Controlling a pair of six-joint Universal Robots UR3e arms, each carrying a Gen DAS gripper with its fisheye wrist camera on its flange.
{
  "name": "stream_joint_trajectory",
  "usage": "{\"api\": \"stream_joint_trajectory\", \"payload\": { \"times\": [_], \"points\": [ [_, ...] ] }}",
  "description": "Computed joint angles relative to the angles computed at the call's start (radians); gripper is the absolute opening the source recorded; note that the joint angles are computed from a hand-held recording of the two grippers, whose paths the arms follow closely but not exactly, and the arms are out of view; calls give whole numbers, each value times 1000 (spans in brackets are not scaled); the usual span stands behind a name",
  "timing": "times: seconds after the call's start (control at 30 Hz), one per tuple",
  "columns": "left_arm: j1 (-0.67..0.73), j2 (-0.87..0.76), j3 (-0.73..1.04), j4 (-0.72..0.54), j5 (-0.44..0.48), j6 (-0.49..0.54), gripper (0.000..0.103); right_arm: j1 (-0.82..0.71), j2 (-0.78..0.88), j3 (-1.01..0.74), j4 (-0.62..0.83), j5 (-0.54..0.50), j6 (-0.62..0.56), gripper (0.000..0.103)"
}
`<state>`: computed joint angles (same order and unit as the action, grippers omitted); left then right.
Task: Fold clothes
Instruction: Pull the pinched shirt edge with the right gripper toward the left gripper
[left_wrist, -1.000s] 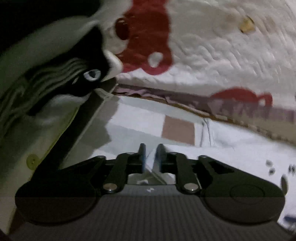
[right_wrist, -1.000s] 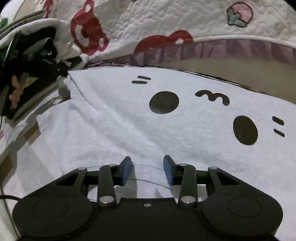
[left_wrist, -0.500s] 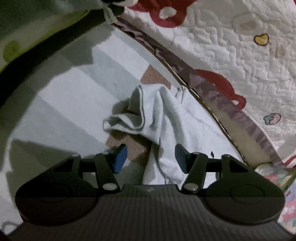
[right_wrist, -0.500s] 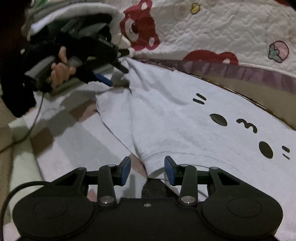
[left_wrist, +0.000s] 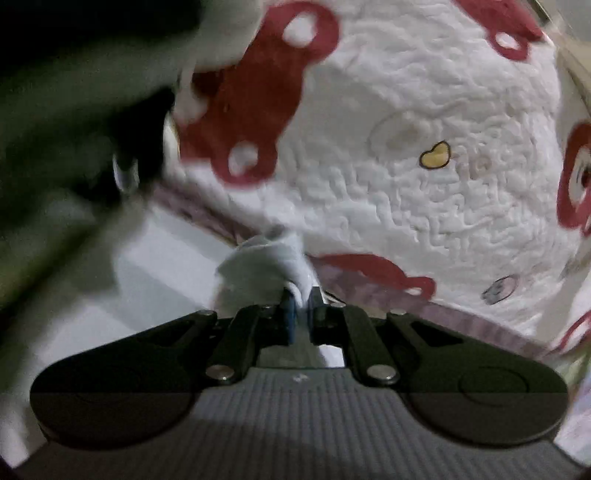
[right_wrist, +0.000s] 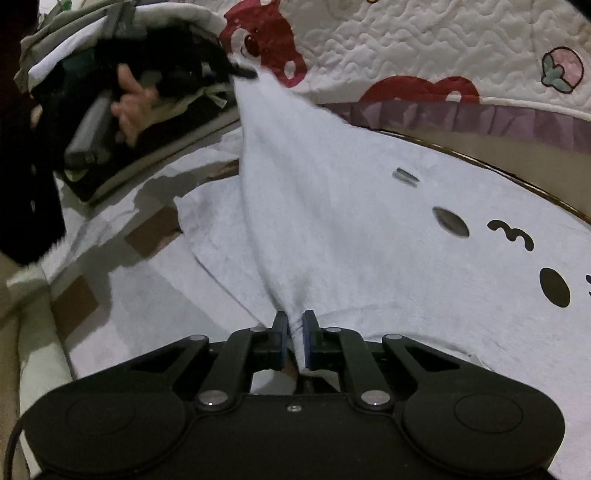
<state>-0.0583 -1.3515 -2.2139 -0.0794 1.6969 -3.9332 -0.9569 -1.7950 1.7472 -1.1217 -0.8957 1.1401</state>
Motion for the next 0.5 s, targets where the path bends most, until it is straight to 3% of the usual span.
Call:
{"api": "stream_joint_trajectory", "payload": {
  "times": [0.1, 0.2, 0.3, 0.33, 0.43, 0.5],
  "points": [
    [-33, 5, 6, -90, 84, -37, 7, -4, 0, 9, 3, -15, 2, 11],
    [-74, -32, 90, -312, 178, -41, 8, -6, -9, 28, -3, -19, -4, 11],
    [-99, -52, 128, -351, 215, -32, 9, -2, -13, 18, 3, -26, 3, 11],
    [-126, -58, 151, -380, 267, -34, 13, -3, -13, 12, 11, -31, -2, 11],
    [-253, -98, 254, -582, 579, -122, 13, -16, -37, 28, 8, -40, -76, 10],
    [-289, -98, 290, -696, 695, -157, 14, -20, -55, 40, 0, -43, -114, 11]
  ]
}}
